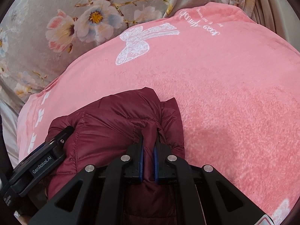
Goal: Fold large clothes
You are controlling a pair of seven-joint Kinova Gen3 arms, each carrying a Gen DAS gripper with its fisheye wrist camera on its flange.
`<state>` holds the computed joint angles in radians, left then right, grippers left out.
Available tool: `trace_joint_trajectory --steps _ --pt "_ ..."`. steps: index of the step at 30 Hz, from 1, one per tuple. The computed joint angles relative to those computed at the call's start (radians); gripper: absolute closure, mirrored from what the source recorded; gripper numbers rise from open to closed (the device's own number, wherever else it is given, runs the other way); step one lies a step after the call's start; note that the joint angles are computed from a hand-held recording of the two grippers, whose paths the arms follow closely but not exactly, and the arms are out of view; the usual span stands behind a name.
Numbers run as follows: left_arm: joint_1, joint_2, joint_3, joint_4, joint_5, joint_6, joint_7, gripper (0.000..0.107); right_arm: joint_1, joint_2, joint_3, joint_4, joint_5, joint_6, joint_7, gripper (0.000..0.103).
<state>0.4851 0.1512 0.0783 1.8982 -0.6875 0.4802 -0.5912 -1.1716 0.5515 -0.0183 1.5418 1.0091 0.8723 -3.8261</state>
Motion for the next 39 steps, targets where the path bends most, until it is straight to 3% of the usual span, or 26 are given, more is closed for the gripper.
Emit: trace_joint_trajectory --steps 2,5,7,18,21,24,27,31,33,35,39 --pt "0.041 0.006 -0.035 0.0 -0.024 0.0 0.026 0.009 -0.004 0.003 0.003 0.004 0.009 -0.003 -0.015 0.099" --pt "0.157 0.016 -0.158 0.001 -0.027 -0.015 0.035 0.009 -0.004 0.006 0.003 0.004 0.013 -0.004 -0.02 0.099" --pt "0.195 0.021 -0.201 0.003 -0.027 -0.024 0.036 0.009 -0.005 0.007 0.003 0.002 0.012 -0.001 -0.02 0.099" --pt "0.221 0.042 -0.202 -0.005 -0.112 0.005 0.124 0.009 -0.005 0.009 0.002 0.007 0.029 -0.002 -0.038 0.099" --pt "0.229 0.044 -0.21 -0.012 -0.099 0.013 0.109 0.009 0.006 -0.003 -0.016 0.043 0.089 -0.023 -0.114 0.098" --pt "0.227 0.033 -0.224 -0.022 -0.011 0.017 0.002 0.009 0.0 -0.043 0.015 0.126 0.152 -0.123 -0.233 0.098" --pt "0.188 -0.024 -0.186 -0.017 0.088 0.053 -0.12 0.009 0.025 -0.08 -0.048 0.153 0.16 -0.094 -0.246 0.092" --pt "0.115 -0.164 -0.128 0.051 0.251 0.068 -0.25 0.009 -0.109 -0.158 -0.04 0.157 0.081 0.068 -0.096 0.086" --pt "0.091 -0.217 -0.112 0.077 0.328 0.083 -0.314 0.009 -0.105 -0.159 -0.104 0.122 0.064 0.144 -0.014 0.086" --pt "0.061 -0.257 -0.077 0.103 0.372 0.107 -0.347 0.009 -0.073 -0.156 -0.176 0.097 0.057 0.17 0.056 0.086" --pt "0.022 -0.3 -0.028 0.15 0.436 0.122 -0.398 0.009 -0.068 -0.123 -0.187 0.066 -0.016 0.158 0.152 0.086"
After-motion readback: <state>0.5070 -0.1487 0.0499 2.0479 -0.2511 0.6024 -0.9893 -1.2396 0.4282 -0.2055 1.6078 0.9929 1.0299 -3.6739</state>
